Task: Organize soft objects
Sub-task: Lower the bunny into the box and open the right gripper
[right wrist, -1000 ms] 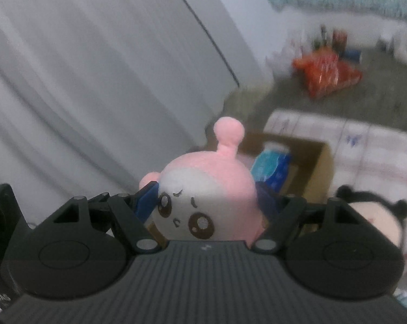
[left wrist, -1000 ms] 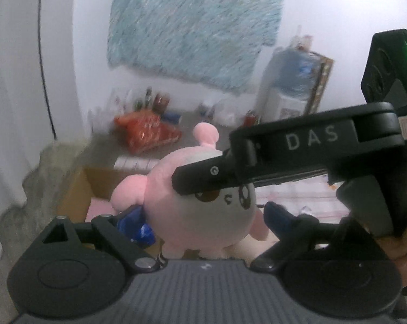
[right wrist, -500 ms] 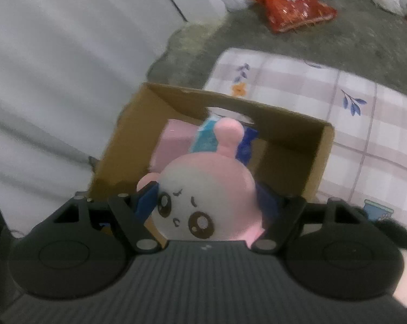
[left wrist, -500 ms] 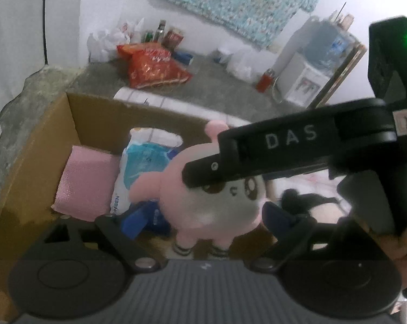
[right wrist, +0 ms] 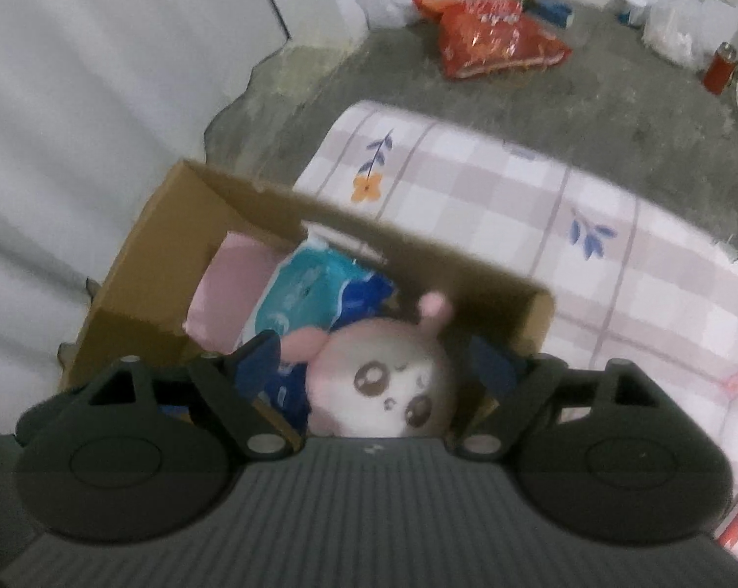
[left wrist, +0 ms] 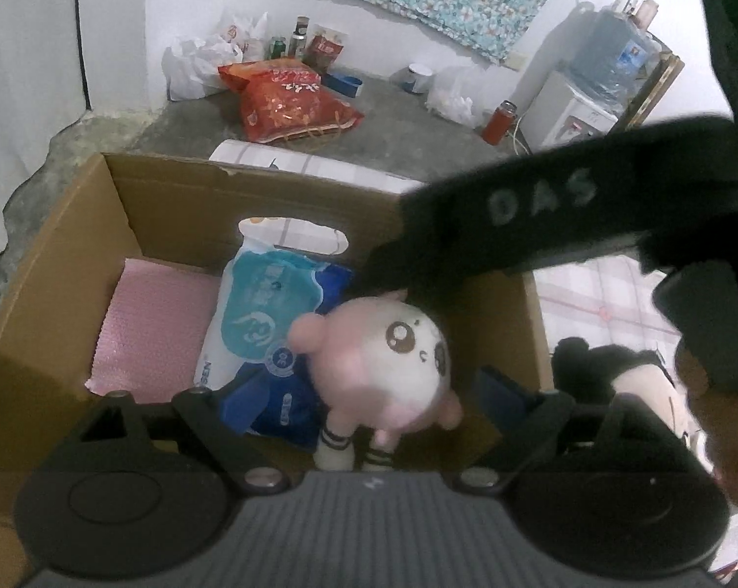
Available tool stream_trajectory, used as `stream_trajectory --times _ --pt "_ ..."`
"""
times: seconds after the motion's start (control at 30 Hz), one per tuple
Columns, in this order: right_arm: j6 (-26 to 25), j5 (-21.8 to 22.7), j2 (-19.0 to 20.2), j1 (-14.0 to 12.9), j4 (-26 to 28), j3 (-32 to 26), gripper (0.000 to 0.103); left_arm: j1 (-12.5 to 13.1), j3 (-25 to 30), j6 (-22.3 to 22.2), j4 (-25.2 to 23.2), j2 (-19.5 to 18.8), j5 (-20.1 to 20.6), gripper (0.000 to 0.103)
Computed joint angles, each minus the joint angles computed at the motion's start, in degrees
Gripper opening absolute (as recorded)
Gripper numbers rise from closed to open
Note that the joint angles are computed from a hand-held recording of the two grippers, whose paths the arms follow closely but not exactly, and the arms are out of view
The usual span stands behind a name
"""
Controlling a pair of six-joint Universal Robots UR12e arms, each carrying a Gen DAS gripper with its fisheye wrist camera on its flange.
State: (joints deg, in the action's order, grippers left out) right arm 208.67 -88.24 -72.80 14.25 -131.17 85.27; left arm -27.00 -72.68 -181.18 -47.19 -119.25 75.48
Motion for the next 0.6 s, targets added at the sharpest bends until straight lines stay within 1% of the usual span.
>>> stream_trajectory --times 0.07,0.17,0.33,0.43,0.47,0.53,0.6 --pt "-0.12 -0.54 -0.62 -0.06 -1.29 0.61 0.085 -0.13 -0.2 0.1 0.79 0.05 0.57 0.092" --pt "-0.57 -2.59 -1.57 0.26 -3.53 1.53 0.085 -0.08 -1.07 -0.42 2.21 0.75 0.79 0.092" --pt "-0.59 -3.76 -5.51 0.61 -10.2 5.15 0.085 0.28 -4.05 -0.97 6.31 3.4 0.86 0.092" --pt "-0.87 -5.0 -8.97 1.44 -14.22 8.08 0.087 0.37 -6.93 -0.77 9.8 6.08 1.25 0.096" --pt "-1.01 -5.65 -10.67 1.86 -15.89 9.58 0.089 0.39 -7.92 -0.63 10.98 6.98 1.24 0.097" --pt "-0.93 -7.05 -13.81 2.83 -18.17 12.22 0.091 0.41 -10.05 0.1 13.32 8.95 0.59 0.098" --pt "-0.2 -8.54 -17.41 3.84 -20.19 15.29 0.093 0.41 -12.57 0.95 15.97 11.13 -0.59 0.103"
